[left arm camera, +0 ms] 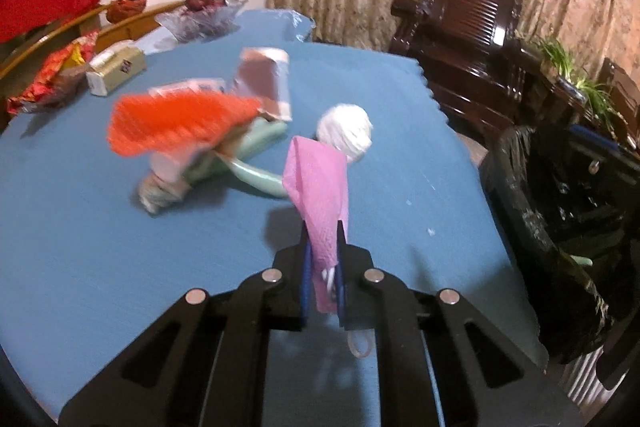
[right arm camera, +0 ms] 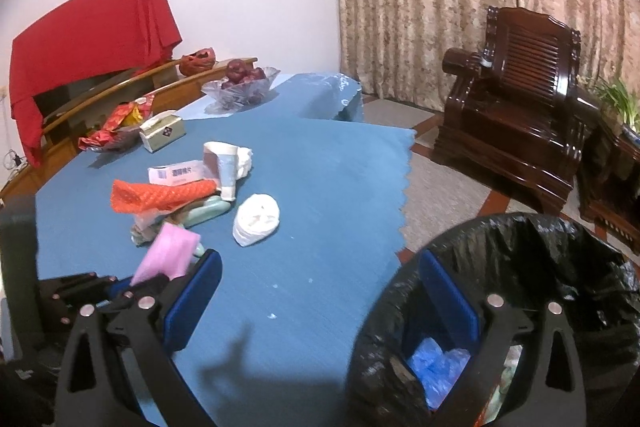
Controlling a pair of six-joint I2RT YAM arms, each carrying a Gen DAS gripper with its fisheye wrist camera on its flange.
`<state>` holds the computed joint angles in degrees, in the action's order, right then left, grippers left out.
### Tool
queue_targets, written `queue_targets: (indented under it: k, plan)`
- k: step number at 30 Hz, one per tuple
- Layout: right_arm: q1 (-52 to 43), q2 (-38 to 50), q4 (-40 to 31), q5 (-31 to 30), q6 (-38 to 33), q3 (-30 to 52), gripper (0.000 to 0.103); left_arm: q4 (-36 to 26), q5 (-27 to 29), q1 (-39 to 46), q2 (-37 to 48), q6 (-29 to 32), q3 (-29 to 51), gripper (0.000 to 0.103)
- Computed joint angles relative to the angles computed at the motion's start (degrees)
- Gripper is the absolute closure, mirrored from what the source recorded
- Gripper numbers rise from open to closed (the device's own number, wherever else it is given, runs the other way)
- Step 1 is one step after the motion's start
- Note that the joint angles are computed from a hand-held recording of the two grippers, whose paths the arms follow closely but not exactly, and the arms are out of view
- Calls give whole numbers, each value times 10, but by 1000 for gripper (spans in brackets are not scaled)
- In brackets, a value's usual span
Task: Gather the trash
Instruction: 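Grasp the pink face mask with the left gripper, then grasp the white tissue ball with the right gripper while the left gripper holds the pink mask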
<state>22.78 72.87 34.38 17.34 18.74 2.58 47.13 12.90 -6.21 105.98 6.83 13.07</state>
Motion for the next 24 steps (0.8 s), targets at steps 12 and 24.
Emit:
queue_targets:
  k: [12,24]
  plan:
    - [3,167,61,-14,-15,128,6,-84,35,58,-73,2,59,94]
    - [-5,392,94,-33,9,259,12,-86,37,71,-3,0,124,94]
